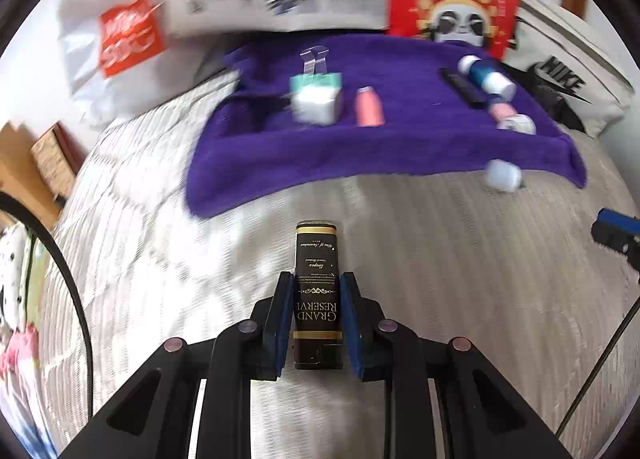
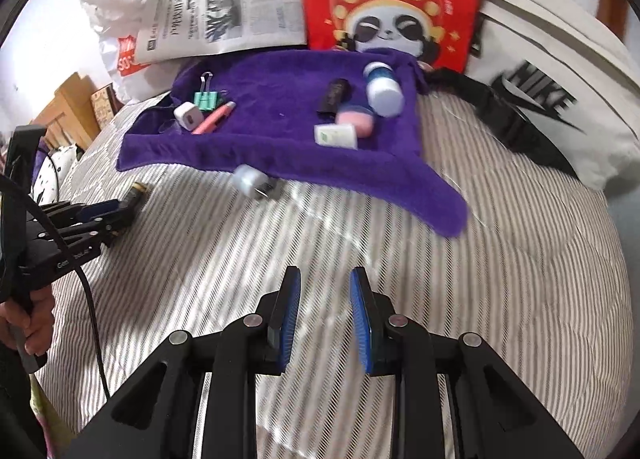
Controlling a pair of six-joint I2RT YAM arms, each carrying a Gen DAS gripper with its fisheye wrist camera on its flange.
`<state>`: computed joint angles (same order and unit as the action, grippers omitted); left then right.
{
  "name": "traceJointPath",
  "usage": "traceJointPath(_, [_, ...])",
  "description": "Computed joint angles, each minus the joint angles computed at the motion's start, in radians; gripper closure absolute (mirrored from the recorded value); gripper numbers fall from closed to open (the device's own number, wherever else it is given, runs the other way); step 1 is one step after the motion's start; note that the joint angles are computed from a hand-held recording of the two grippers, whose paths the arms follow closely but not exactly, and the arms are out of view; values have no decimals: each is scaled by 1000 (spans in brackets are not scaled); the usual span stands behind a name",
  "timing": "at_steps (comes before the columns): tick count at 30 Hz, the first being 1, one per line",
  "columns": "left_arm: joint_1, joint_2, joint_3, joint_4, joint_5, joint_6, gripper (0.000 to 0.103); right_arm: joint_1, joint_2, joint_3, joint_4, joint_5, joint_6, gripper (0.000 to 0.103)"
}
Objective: Organize rigid objects
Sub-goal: 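Grasp the black-and-gold bottle with the left tool while the right tool moves toward the white plug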
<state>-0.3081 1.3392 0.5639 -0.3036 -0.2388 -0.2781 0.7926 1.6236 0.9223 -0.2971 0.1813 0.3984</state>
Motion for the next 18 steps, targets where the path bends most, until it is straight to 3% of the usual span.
traceJointPath(5, [71, -57, -68, 59, 68, 28, 80, 5, 75, 79, 21, -28, -38, 77])
traceJointPath(18, [100, -94, -111, 102, 99, 37, 80, -16, 280, 285, -10, -87, -76, 77])
